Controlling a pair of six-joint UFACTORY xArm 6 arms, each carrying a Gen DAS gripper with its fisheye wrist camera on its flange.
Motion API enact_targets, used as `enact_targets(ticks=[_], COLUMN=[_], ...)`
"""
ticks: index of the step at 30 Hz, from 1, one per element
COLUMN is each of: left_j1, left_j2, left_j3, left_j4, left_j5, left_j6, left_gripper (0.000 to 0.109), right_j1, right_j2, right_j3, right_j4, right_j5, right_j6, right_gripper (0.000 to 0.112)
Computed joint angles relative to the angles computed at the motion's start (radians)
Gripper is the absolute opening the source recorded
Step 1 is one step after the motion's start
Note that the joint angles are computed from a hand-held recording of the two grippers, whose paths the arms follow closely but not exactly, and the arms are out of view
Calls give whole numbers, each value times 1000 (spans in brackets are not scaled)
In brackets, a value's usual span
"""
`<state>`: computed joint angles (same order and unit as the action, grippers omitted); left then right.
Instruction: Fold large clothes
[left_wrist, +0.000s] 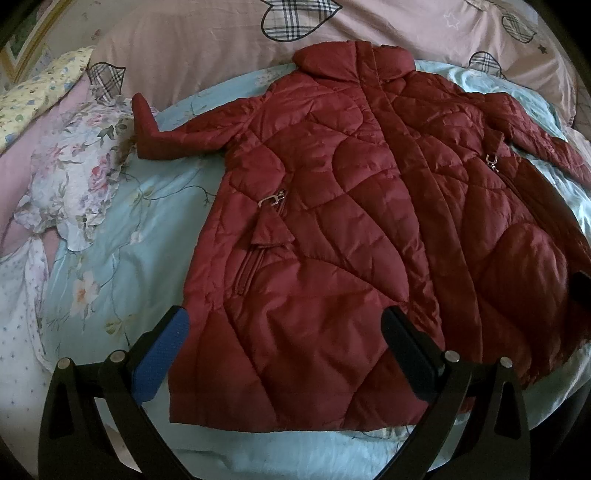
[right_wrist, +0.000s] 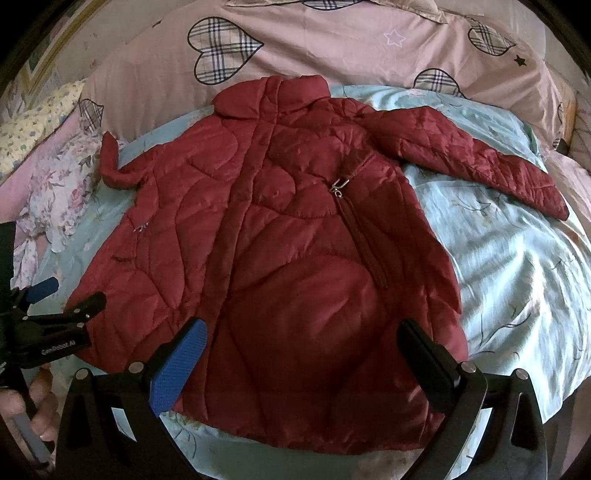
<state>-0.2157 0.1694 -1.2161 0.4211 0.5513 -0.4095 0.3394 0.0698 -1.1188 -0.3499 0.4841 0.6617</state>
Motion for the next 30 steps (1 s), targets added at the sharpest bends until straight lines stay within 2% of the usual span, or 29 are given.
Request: enact_targets(ticks=[3,6,8,11,13,19,24,28,30], left_j1=[0,7,8,2,2,11,19,19,17], left_j2=[13,21,25,44,61,108,149,167,173], left_j3=[-12,2,4,-36,-59,-111,-166,-185,-189], left_j4=[-10,-49,-63,-82,-95,-172,-279,-209,-156], left_j5=[-5,-96,-122,-53,-36,-49,-47,-52,-50], left_j6=[5,3,6,40,53,102,174,124,85], left_gripper=[103,103,103,103,103,103,103,103,103], right_j1=[-4,-12,-17,-35,-58,-151,-253,-354,-407], right_j2=[0,-3,-6,-13,-18,-26,0,55,108], right_j3=[6,12,14,9,12,21,15,-16,-48], right_j4=[-4,0,-1,22,29,-22,166,192,298], right_j5=[-25,-51,-60,-51,-63,-115,-169,-213,-252], right_j6=[8,10,12,-6,-1,58,-56,-42,-101], right_gripper=[103,103,103,103,103,103,103,101,98])
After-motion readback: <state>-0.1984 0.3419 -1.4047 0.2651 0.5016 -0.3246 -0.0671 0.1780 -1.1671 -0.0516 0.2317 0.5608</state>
